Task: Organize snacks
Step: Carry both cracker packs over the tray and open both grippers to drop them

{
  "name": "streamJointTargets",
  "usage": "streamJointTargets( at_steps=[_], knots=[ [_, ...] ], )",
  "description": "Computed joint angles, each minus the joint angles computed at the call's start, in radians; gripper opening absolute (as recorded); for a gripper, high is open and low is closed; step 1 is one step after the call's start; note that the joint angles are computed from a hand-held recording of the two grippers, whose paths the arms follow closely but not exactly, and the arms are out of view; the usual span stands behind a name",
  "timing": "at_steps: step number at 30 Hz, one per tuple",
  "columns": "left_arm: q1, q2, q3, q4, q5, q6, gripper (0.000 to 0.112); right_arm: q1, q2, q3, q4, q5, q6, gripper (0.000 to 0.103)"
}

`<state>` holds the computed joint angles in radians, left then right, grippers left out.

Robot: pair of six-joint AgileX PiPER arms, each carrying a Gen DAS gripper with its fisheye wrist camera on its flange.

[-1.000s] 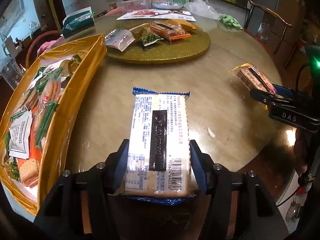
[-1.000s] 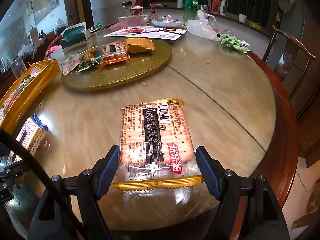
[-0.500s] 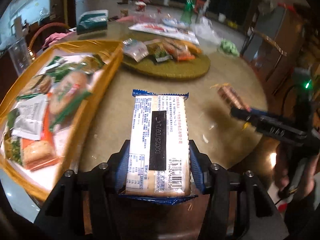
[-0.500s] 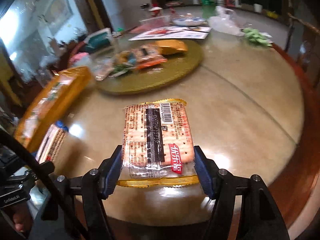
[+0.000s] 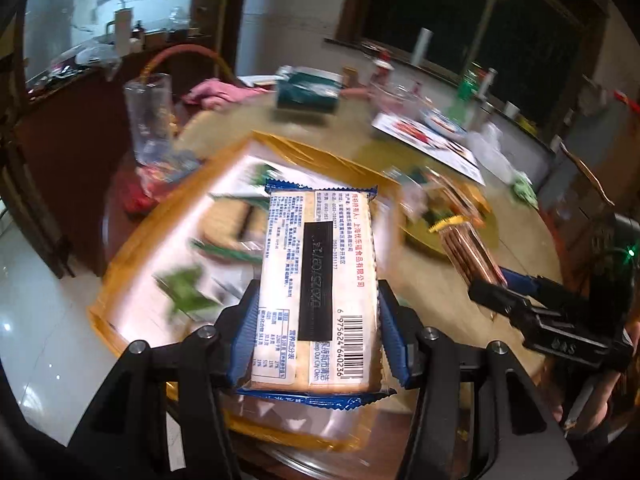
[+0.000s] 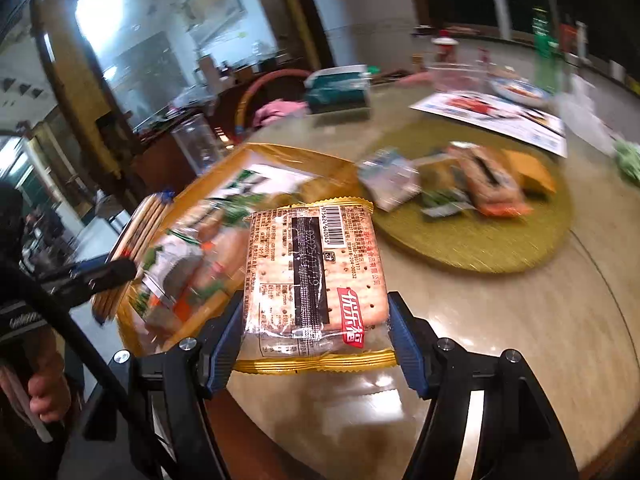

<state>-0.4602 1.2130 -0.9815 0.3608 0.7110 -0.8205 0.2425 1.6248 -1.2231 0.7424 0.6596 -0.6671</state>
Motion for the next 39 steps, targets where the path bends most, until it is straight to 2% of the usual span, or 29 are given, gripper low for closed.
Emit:
streamJointTargets(
  at_steps=[6, 10, 12, 16, 20, 24, 25, 26, 27, 30, 31, 33, 34, 35, 39],
  knots=[
    [0.294, 0.127, -0.111, -0.292, -0.059, 0.410, 0.056, 0.100, 0.207, -0.310, -0.130, 0.067, 0.187, 0.068],
    [0.390, 0.265, -0.218, -0.408, -0.062, 0.575, 0.056, 0.151, 0.332, -0.503, -0.253, 0.106, 0.318, 0.068],
    [0.417, 0.345, -0.286, -0.455, -0.038, 0.642, 0.056, 0.173, 0.410, -0.615, -0.323, 0.133, 0.382, 0.068],
    [0.430, 0.451, -0.382, -0.467, 0.008, 0.683, 0.056, 0.195, 0.504, -0.754, -0.415, 0.181, 0.456, 0.068],
    [0.426, 0.537, -0.486, -0.441, 0.089, 0.664, 0.056, 0.207, 0.584, -0.874, -0.480, 0.235, 0.513, 0.068],
    [0.433, 0.590, -0.535, -0.490, 0.134, 0.722, 0.058, 0.197, 0.617, -0.903, -0.443, 0.252, 0.512, 0.070],
    [0.433, 0.603, -0.546, -0.503, 0.152, 0.743, 0.063, 0.192, 0.621, -0.908, -0.425, 0.258, 0.502, 0.070],
    [0.426, 0.610, -0.552, -0.492, 0.164, 0.751, 0.071, 0.187, 0.616, -0.901, -0.405, 0.256, 0.482, 0.072],
    [0.409, 0.608, -0.548, -0.455, 0.164, 0.743, 0.074, 0.179, 0.595, -0.867, -0.370, 0.240, 0.447, 0.072],
    [0.368, 0.561, -0.504, -0.336, 0.139, 0.652, 0.075, 0.161, 0.520, -0.761, -0.311, 0.180, 0.400, 0.077],
    [0.363, 0.527, -0.469, -0.326, 0.111, 0.639, 0.075, 0.150, 0.481, -0.699, -0.272, 0.154, 0.366, 0.080],
    [0.356, 0.410, -0.345, -0.330, 0.015, 0.599, 0.079, 0.134, 0.394, -0.562, -0.204, 0.106, 0.292, 0.080],
    [0.347, 0.366, -0.297, -0.324, -0.025, 0.567, 0.087, 0.122, 0.341, -0.477, -0.167, 0.076, 0.242, 0.080],
    [0.320, 0.297, -0.228, -0.285, -0.063, 0.495, 0.089, 0.107, 0.278, -0.378, -0.122, 0.042, 0.187, 0.080],
    [0.135, 0.180, -0.110, -0.100, -0.067, 0.258, 0.090, 0.011, 0.090, -0.087, 0.072, 0.014, -0.027, 0.080]
  ],
)
